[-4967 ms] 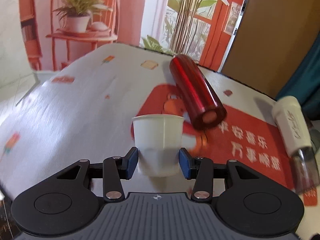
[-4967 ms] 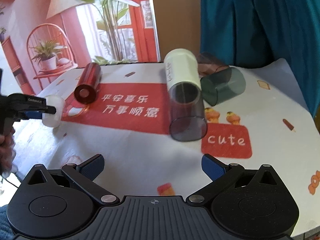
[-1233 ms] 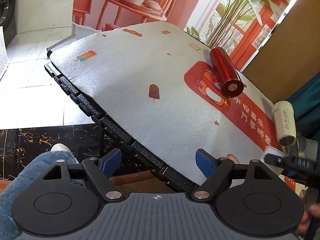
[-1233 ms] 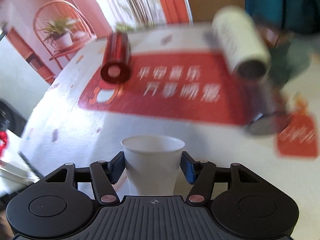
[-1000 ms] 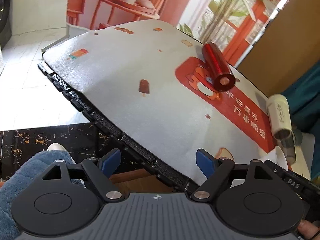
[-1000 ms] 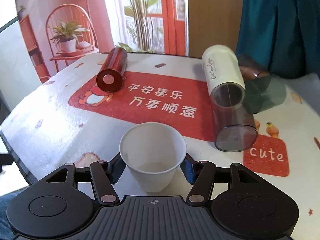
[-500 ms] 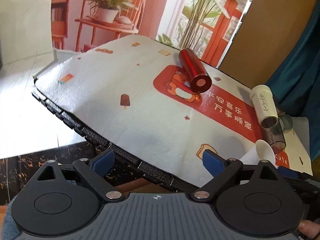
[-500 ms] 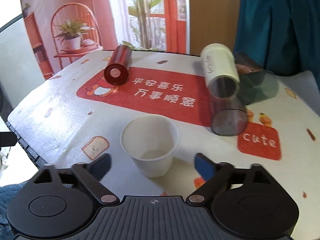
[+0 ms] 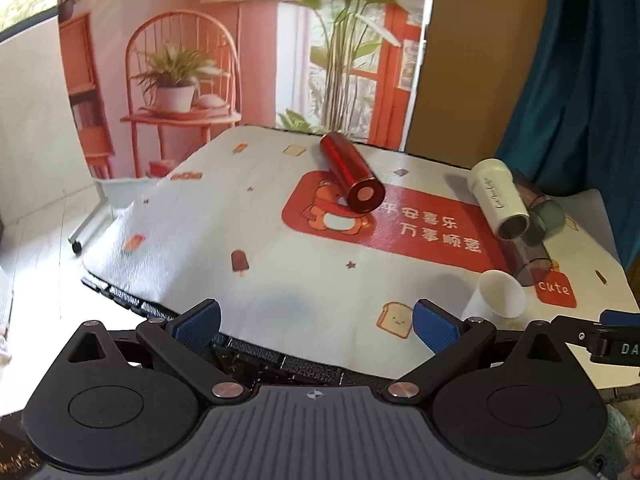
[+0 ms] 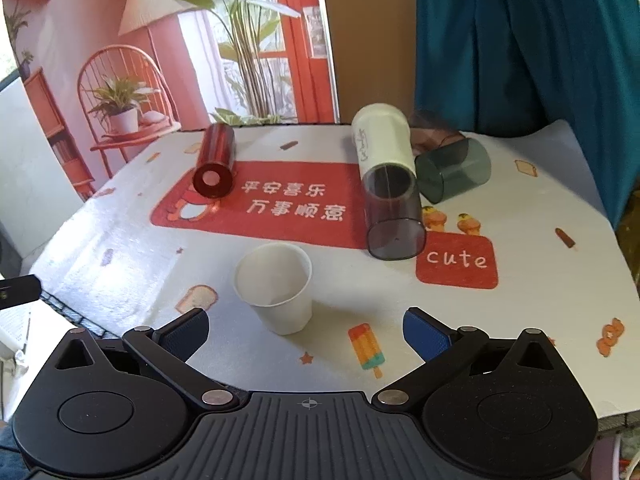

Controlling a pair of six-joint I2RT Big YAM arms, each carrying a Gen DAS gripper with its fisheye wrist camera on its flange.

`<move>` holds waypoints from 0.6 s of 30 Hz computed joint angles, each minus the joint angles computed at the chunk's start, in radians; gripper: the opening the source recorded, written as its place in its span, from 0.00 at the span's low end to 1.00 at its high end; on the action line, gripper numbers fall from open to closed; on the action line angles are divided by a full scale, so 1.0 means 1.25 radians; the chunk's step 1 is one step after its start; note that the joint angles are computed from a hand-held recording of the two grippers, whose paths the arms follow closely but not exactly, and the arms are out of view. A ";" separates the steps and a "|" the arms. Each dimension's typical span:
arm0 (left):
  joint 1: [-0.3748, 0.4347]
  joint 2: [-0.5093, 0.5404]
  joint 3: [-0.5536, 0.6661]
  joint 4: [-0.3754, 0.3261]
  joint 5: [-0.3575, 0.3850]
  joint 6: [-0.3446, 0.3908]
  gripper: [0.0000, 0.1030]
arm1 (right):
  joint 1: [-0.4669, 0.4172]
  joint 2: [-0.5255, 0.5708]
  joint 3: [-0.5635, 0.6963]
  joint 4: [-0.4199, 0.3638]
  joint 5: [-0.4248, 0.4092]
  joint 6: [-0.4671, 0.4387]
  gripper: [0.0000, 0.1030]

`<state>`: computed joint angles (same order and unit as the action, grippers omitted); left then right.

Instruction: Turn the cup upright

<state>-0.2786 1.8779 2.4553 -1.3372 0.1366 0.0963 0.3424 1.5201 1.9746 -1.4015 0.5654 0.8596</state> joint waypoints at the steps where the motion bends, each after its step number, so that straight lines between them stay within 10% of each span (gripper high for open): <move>1: -0.002 0.002 0.011 -0.008 -0.003 0.002 1.00 | 0.006 -0.004 0.002 -0.002 0.004 0.000 1.00; 18: -0.014 -0.091 -0.092 0.020 0.008 0.058 1.00 | 0.082 -0.016 0.027 -0.070 0.047 0.077 1.00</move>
